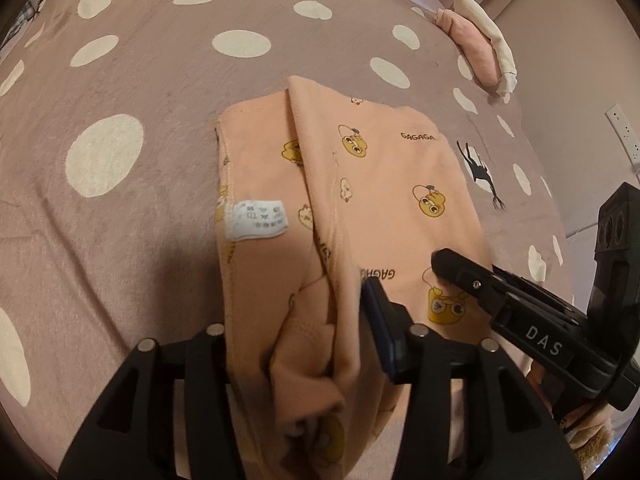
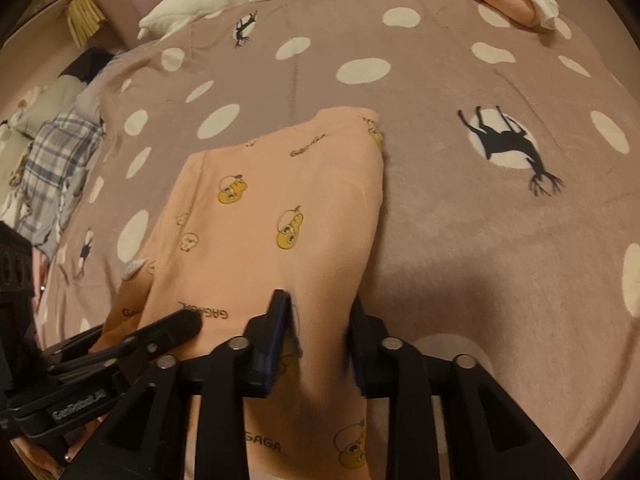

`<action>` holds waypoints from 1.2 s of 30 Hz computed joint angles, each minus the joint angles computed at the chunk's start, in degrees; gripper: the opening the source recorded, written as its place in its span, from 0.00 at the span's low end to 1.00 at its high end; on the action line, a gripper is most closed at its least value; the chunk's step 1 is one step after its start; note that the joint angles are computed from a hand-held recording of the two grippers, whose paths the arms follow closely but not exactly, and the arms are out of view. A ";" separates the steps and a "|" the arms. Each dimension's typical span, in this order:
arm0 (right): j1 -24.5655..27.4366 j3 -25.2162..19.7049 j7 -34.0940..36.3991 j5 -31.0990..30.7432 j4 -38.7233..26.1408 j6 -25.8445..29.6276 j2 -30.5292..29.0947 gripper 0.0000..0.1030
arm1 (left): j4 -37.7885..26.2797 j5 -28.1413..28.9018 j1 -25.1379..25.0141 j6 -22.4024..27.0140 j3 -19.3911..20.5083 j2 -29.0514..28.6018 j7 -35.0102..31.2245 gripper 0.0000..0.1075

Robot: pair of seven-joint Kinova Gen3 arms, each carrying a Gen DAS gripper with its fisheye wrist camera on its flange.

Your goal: Fold small clothes

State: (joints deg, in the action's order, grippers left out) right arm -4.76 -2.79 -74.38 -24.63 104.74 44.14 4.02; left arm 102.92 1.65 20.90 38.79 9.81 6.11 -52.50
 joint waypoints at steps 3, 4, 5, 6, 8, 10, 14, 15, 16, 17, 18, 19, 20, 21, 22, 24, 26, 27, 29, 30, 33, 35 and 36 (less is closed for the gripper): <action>-0.63 0.10 -2.73 2.70 0.42 -0.61 -1.18 0.44 | 0.30 -2.67 0.79 0.49 -0.03 -1.64 1.70 0.62; -0.74 0.13 -3.17 3.04 0.51 -0.73 -1.52 0.48 | 0.51 -4.57 1.27 0.46 0.04 -2.55 3.19 0.67; -0.62 0.27 -2.97 2.77 0.77 -0.81 -2.12 0.50 | 0.53 -5.73 1.41 0.50 0.19 -3.02 4.01 0.69; -0.47 0.46 -2.52 2.14 1.03 -0.92 -2.72 0.53 | 0.51 -7.40 1.70 0.65 0.43 -3.82 5.25 0.75; -0.11 0.99 -1.61 0.77 1.32 -0.86 -4.00 0.65 | 0.97 -10.08 1.84 0.50 0.98 -5.65 7.35 0.82; -0.09 1.41 -1.44 0.31 1.48 -0.74 -5.64 0.75 | 0.98 -11.94 1.57 1.16 1.71 -7.25 8.57 0.90; -0.28 2.96 1.64 -2.66 2.36 -1.03 -10.15 0.89 | 1.35 -13.03 0.53 1.69 3.02 -10.31 9.59 0.95; -0.53 2.84 1.09 -1.83 2.78 -1.92 -11.59 0.93 | 1.81 -13.48 0.21 1.34 3.51 -11.36 10.28 0.95; -0.83 2.71 0.53 -0.78 3.28 -2.86 -13.00 0.97 | 2.12 -13.65 -0.10 1.25 3.99 -12.25 10.62 0.95; -1.09 2.21 -0.60 0.92 3.82 -4.04 -14.54 0.98 | 2.37 -13.76 -0.44 1.17 4.49 -12.76 10.87 0.95; -1.38 1.68 -1.86 2.63 4.43 -5.26 -15.87 0.99 | 2.63 -14.15 -0.78 1.38 5.12 -13.54 11.48 0.95; -1.66 1.09 -3.27 4.38 4.73 -6.24 -16.75 0.99 | 2.79 -14.77 -1.16 1.75 5.89 -14.15 12.28 0.96; -1.91 0.66 -4.45 6.00 5.09 -6.89 -17.70 0.99 | 2.83 -15.30 -1.47 2.19 6.59 -14.56 12.87 0.96; -2.39 0.62 -5.12 7.03 5.48 -7.36 -18.57 0.99 | 2.84 -16.13 -1.73 3.05 7.48 -15.10 13.64 0.96; -3.07 0.92 -5.47 7.60 5.85 -7.68 -19.30 0.99 | 2.80 -16.69 -1.89 3.73 8.17 -15.43 14.08 0.96; -4.40 1.56 -6.01 8.21 6.19 -7.95 -20.03 0.99 | 2.90 -17.57 -2.13 4.99 9.24 -16.09 14.68 0.96; -5.50 2.19 -6.14 8.59 6.61 -8.07 -20.58 0.99 | 3.06 -19.07 -2.53 6.11 10.62 -16.55 16.49 0.96; -5.67 2.07 -6.62 9.09 6.85 -8.06 -20.95 0.99 | 3.19 -19.52 -2.60 6.50 11.09 -16.75 17.16 0.96; -5.76 1.49 -7.87 10.33 7.05 -7.88 -21.17 0.99 | 3.33 -19.63 -2.46 7.00 11.53 -17.02 17.73 0.96; -5.83 1.29 -8.45 10.90 7.00 -7.56 -21.17 0.99 | 3.41 -19.60 -2.31 7.11 11.68 -17.11 17.78 0.96; -6.18 0.89 -9.80 12.17 7.18 -6.83 -21.43 0.99 | 3.15 -21.08 -2.27 8.23 13.00 -17.00 18.96 0.96; -6.70 1.18 -9.93 12.38 7.34 -6.60 -21.52 0.99 | 2.85 -22.48 -2.11 9.20 13.83 -16.77 20.29 0.96; -6.77 1.15 -10.20 12.58 7.32 -6.29 -21.60 0.99 | 2.73 -22.74 -1.85 9.49 13.89 -16.68 20.51 0.96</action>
